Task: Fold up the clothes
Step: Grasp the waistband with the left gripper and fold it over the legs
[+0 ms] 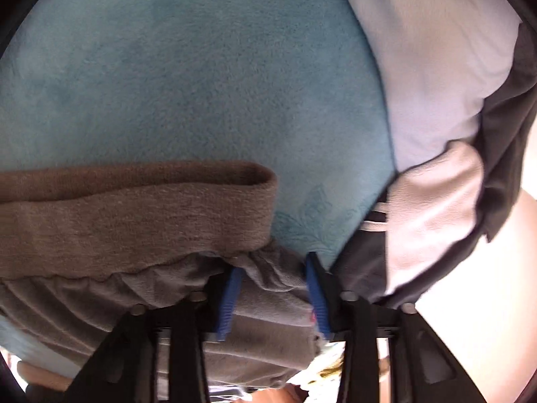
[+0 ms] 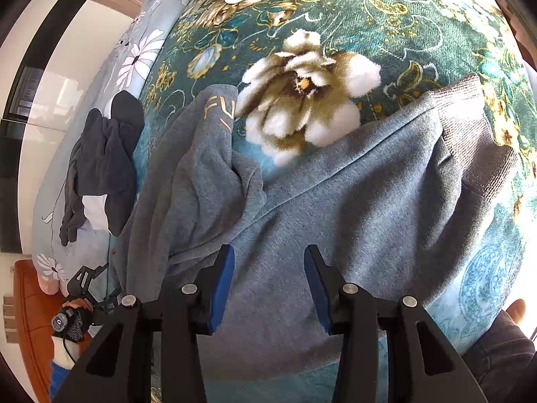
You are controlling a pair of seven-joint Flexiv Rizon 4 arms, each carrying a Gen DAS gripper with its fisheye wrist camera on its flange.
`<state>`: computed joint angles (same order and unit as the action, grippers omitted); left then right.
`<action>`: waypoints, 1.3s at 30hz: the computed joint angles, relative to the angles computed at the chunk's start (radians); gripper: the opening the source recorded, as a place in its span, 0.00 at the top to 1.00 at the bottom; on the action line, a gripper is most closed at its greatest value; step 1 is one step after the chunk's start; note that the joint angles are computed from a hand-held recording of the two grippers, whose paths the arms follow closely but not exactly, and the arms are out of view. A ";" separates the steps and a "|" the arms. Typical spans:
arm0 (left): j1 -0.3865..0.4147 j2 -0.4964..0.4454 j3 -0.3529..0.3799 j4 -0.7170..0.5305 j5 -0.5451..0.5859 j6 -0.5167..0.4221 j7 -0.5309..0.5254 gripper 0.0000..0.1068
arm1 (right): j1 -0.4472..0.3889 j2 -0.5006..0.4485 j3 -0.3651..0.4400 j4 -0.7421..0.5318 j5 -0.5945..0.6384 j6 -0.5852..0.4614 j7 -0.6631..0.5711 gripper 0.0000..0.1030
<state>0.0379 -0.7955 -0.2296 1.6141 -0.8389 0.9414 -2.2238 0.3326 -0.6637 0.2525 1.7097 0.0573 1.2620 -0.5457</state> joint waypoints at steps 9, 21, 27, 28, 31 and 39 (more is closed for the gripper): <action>0.006 0.087 0.005 0.046 0.031 0.174 0.184 0.93 | -0.005 -0.011 0.012 -0.014 0.001 -0.007 -0.024 0.57; 0.159 0.185 -0.219 0.196 -0.228 0.237 0.618 0.68 | -0.010 -0.102 0.008 -0.131 0.011 0.066 -0.014 0.57; 0.140 0.374 -0.250 0.419 -0.428 0.194 0.855 0.54 | -0.022 -0.172 -0.001 -0.224 0.019 0.007 0.038 0.57; 0.125 0.383 -0.232 0.428 -0.395 0.172 0.830 0.54 | -0.032 -0.186 0.008 -0.239 0.031 -0.004 0.045 0.57; 0.093 0.421 -0.206 0.479 -0.436 0.129 0.830 0.54 | -0.042 -0.222 0.030 -0.288 0.058 -0.016 0.056 0.58; 0.003 0.454 -0.108 0.478 -0.466 0.116 0.818 0.54 | 0.078 -0.210 -0.086 -0.363 -0.093 0.068 0.049 0.94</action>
